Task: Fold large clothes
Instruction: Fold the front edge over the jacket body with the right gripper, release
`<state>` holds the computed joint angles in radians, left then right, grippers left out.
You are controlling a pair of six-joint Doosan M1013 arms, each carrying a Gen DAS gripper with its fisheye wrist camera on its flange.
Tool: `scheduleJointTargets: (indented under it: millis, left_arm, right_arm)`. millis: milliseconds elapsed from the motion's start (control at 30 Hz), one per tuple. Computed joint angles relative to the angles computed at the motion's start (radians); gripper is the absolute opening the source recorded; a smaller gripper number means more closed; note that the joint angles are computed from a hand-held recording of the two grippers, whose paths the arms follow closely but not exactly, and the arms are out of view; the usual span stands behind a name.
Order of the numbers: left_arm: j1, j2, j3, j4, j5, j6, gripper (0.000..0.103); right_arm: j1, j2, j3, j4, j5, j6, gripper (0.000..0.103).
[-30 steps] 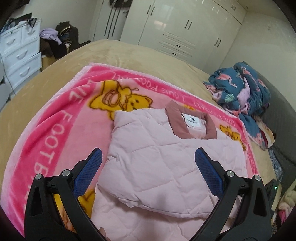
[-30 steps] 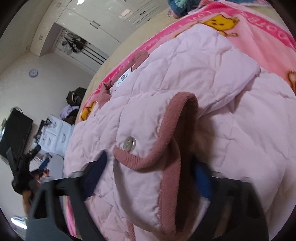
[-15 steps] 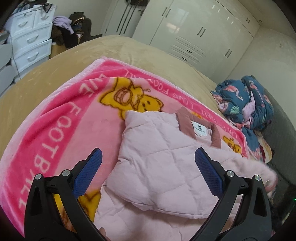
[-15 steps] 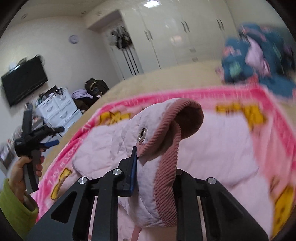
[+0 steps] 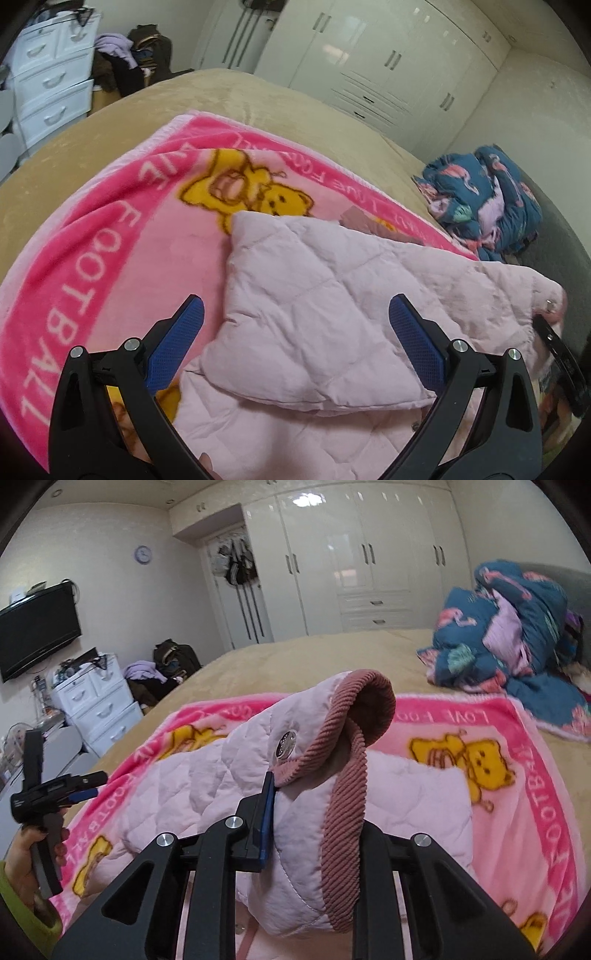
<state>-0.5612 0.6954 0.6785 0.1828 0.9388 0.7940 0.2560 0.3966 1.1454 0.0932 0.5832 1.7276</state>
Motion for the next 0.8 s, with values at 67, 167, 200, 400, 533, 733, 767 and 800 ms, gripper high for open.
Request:
scheduleJointTargets:
  millis: [67,167,200,400,533,733,767,800]
  left_arm:
    - [-0.003,0.014,-0.02,-0.001,0.02,0.014,0.094]
    - [-0.004,0.021,-0.024,-0.012,0.014,0.024,0.094]
    - [-0.006,0.024,-0.029,-0.01,0.018,0.027,0.094]
    - [-0.012,0.043,-0.051,-0.012,0.031,0.06,0.094]
    - [-0.01,0.05,-0.054,-0.021,0.032,0.067,0.094]
    - [-0.012,0.068,-0.078,-0.042,0.047,0.103,0.094]
    - [-0.013,0.071,-0.083,-0.046,0.049,0.114,0.094]
    - [-0.014,0.074,-0.087,-0.049,0.052,0.123,0.094]
  right_arm:
    - [-0.006,0.008,0.004,-0.007,0.011,0.029,0.019]
    - [-0.012,0.018,0.009,-0.007,0.028,0.063,0.019]
    - [-0.015,0.022,0.01,-0.006,0.034,0.071,0.019]
    - [-0.026,0.033,0.02,0.016,0.045,0.087,0.022]
    - [-0.034,0.038,0.025,0.036,0.053,0.103,0.029]
    - [-0.043,0.028,0.047,0.012,0.054,0.185,0.054]
    - [-0.042,0.024,0.053,-0.012,0.05,0.214,0.059]
    - [-0.04,0.018,0.061,-0.035,0.04,0.237,0.061]
